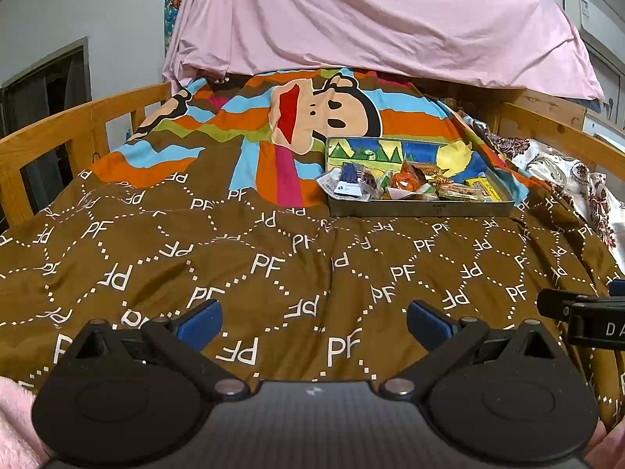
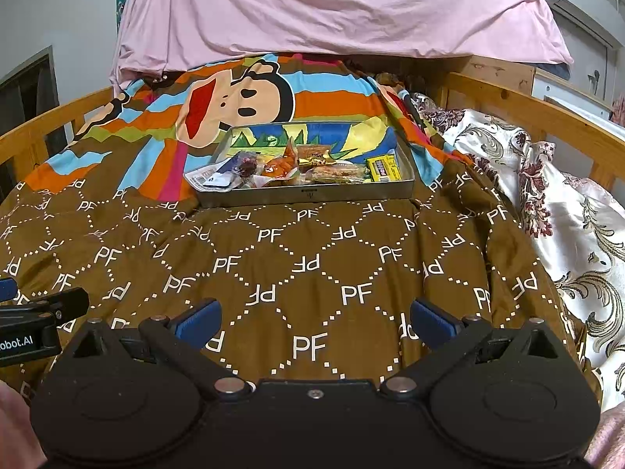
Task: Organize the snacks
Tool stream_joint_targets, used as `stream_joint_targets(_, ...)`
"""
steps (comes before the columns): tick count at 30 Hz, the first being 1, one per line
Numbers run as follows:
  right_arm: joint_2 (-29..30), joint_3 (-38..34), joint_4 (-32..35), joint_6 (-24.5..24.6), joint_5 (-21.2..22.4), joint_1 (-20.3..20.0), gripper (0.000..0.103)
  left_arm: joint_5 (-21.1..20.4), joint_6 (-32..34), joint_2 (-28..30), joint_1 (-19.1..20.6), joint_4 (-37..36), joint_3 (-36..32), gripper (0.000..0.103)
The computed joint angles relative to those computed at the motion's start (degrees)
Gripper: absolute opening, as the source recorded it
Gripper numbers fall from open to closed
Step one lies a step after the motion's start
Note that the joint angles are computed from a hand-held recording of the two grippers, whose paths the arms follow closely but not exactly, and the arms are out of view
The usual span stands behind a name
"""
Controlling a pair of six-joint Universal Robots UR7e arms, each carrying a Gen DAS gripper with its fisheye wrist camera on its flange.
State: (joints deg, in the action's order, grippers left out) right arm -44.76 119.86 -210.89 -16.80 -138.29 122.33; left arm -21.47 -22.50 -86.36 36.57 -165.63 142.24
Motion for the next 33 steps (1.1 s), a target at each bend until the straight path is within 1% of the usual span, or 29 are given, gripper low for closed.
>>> stream_joint_targets(33, -0.1, -0.2, 1.0, 0.5, -0.3, 0.1, 0.102, -0.6, 0.1, -0.6, 0.5, 1.2, -0.1, 0.102)
